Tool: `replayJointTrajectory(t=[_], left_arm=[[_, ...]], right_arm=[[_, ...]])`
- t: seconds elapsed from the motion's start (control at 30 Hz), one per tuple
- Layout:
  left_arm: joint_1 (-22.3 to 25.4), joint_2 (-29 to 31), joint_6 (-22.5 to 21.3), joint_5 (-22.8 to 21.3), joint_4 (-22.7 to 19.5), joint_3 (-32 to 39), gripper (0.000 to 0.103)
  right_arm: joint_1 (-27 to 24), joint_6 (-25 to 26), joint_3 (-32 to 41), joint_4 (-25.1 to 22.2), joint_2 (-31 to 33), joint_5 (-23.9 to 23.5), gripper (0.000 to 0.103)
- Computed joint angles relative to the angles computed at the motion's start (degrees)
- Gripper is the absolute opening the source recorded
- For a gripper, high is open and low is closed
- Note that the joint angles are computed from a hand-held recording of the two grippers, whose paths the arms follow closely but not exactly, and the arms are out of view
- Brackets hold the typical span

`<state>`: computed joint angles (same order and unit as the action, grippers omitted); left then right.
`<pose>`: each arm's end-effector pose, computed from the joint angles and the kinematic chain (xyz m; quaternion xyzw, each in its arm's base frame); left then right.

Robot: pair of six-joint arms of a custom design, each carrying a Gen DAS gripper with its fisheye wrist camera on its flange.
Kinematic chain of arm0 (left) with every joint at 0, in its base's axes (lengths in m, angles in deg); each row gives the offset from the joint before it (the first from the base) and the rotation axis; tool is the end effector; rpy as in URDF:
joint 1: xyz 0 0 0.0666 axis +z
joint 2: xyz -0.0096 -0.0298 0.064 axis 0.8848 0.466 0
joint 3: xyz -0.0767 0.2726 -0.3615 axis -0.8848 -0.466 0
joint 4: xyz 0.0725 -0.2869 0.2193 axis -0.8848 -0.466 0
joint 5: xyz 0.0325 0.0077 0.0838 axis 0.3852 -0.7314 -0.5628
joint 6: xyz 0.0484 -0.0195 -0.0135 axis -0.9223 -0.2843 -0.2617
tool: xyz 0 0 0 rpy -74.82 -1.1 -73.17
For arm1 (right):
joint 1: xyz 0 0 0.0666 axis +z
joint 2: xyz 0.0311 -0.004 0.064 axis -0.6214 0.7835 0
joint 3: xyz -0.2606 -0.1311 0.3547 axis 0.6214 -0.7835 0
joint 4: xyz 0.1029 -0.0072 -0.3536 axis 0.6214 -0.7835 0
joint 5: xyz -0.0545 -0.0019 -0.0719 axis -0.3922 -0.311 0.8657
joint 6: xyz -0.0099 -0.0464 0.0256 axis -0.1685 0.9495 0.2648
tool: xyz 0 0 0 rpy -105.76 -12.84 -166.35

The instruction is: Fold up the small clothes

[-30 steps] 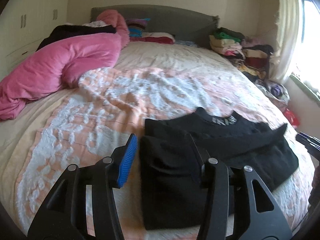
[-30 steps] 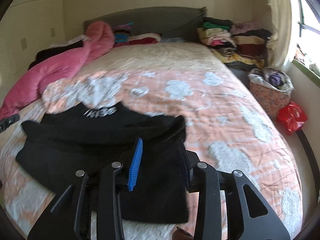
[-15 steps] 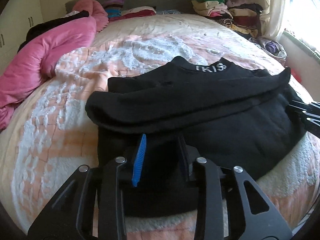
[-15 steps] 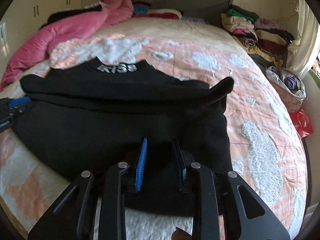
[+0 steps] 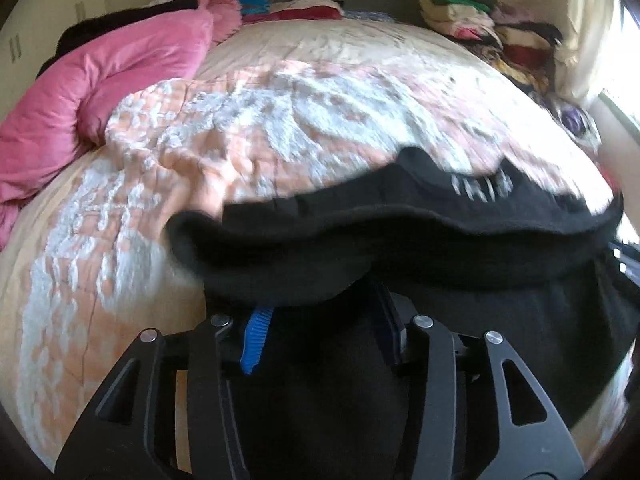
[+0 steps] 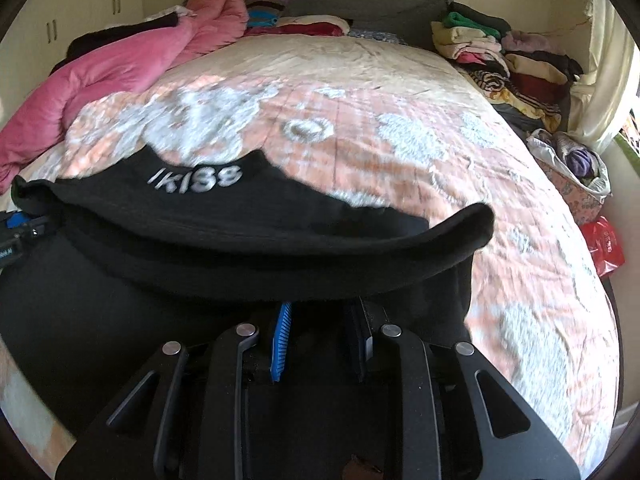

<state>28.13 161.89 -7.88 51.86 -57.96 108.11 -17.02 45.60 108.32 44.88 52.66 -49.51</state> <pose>0.4864 -0.3153 0.3686 -0.0075 0.9435 -0.0113 0.3310 0.5015 0.1904 0.3532 -0.1083 0.9294 0.0107 0.3526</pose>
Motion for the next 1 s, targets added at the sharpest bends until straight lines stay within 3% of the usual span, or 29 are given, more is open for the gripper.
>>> replayJointTrajectory(t=[0.1,0.23,0.33,0.37,0.5,0.57,0.63,0.67,0.7,0.77,0.8,1.0], left_arm=[[1.19,-0.29,1.1,-0.89,1.25,0.54,0.039],[2.95,-2.81,3.07,-1.19,5.61,-3.32,0.048],[4.46,-3.52,4.21,1.05,6.54,-5.3,0.048],[4.85,-3.54,4.18,1.98,6.69,-5.61,0.048],[5.74,-3.51,3.43,5.77,8.45,-6.39,0.048],[5.48,-3.33,2.76,5.06,8.56,-6.39,0.048],[5.33,-3.01,2.13,5.15,8.56,-6.35,0.043],[5.46,-2.99,1.95,5.75,9.01,-6.59,0.037],[5.56,-3.02,1.79,6.25,9.6,-6.86,0.026],[5.6,-3.39,1.31,6.43,10.96,-7.44,0.013],[5.44,-3.72,0.87,6.04,11.84,-7.8,0.004],[4.43,-6.27,-2.24,2.14,15.2,-8.26,0.003]], right_arm=[[-1.05,-0.75,1.21,0.69,0.43,0.09,0.024],[-2.77,-1.15,0.7,2.03,-0.64,0.82,0.025],[-4.16,-0.78,0.48,1.67,-1.04,0.85,0.042],[-4.53,-0.64,0.58,0.96,-0.93,0.8,0.053],[-5.37,-1.57,0.6,-0.16,-0.27,1.37,0.054],[-5.78,-3.19,0.78,-0.57,0.29,0.47,0.054],[-6.31,-5.01,0.77,-0.4,0.74,-1.02,0.045],[-6.51,-5.44,0.52,-0.02,0.74,-2.11,0.033],[-6.71,-5.85,0.17,0.6,0.65,-3.58,0.022],[-6.31,-5.88,-0.48,1.76,0.17,-3.51,0.012],[-6.03,-5.57,-0.76,2.24,-0.11,-2.63,0.009],[-5.98,-5.87,-2.94,6.38,-2.97,-1.23,0.008]])
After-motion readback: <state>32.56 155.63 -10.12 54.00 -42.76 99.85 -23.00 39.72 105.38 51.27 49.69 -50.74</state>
